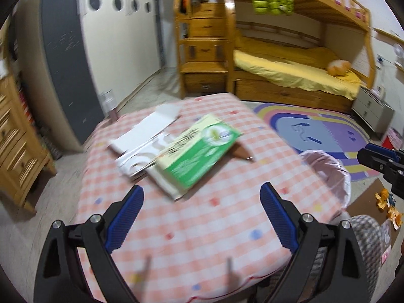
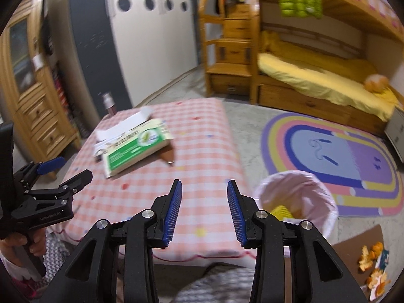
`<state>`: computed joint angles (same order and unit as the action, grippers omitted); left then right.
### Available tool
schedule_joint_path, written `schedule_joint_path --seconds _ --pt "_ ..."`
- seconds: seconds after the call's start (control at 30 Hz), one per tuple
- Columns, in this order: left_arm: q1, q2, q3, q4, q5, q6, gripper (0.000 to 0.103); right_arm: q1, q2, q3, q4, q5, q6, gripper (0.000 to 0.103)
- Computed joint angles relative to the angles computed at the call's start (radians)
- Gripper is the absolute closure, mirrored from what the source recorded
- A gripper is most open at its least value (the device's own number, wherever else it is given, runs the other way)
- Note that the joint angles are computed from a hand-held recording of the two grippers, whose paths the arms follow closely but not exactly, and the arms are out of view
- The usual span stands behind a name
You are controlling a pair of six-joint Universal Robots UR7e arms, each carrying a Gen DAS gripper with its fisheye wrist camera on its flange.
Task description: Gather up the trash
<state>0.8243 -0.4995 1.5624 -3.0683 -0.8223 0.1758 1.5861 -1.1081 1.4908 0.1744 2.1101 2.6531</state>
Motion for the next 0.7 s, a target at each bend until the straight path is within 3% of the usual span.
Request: schedule_joint_path --seconds 0.3,0.6,0.7 --pt "0.069 -0.042 0.011 -0.015 0.083 -0.031 0.013 0.047 0.181 -0.157 0.088 -0.001 -0.032 0.063" --pt "0.125 0.006 -0.105 0.041 0.004 0.011 0.013 0.047 0.26 -0.269 0.126 0.029 -0.045 0.063" --pt "0.14 0.039 -0.164 0.113 -0.011 -0.004 0.014 0.041 0.262 -0.28 0.125 0.034 -0.041 0.063"
